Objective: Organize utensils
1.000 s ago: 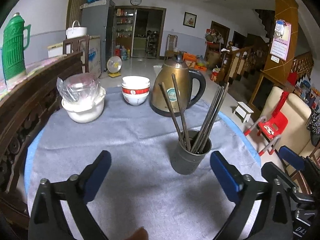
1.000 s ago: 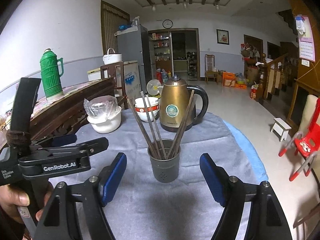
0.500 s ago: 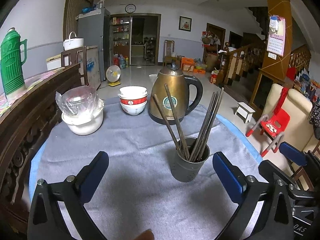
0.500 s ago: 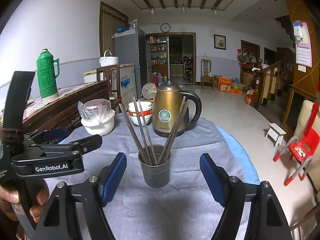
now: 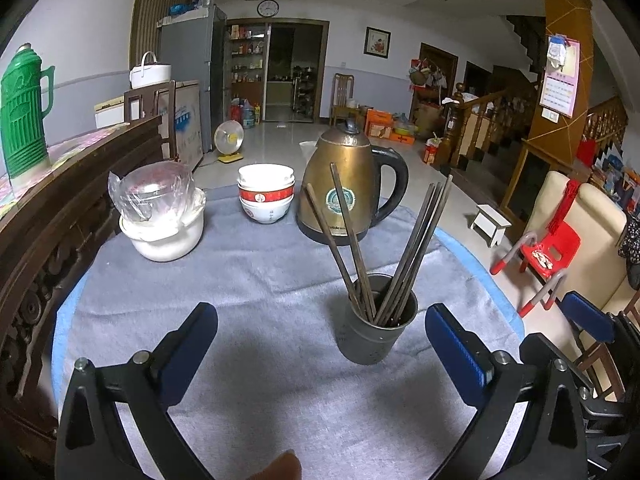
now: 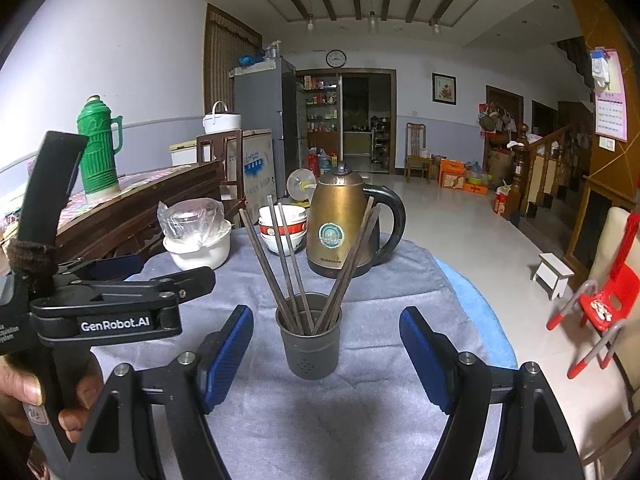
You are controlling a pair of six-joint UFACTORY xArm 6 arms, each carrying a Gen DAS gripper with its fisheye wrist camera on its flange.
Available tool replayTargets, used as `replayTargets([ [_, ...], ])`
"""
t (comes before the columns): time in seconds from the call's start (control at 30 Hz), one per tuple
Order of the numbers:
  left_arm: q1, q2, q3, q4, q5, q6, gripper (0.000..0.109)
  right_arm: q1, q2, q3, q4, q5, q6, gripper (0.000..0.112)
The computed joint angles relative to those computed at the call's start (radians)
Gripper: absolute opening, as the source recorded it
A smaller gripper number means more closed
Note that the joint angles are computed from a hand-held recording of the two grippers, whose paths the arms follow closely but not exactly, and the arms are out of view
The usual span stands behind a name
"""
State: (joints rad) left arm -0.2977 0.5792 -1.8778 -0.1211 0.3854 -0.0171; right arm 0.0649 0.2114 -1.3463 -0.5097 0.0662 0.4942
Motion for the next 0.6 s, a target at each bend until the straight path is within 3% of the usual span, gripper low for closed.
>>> replayTargets([
  [0.6, -0.003, 0.015, -0.032, 0.061, 0.039, -0.031, 0.103, -0.001, 0.005, -0.002, 0.017, 0.000, -0.018, 0.079],
])
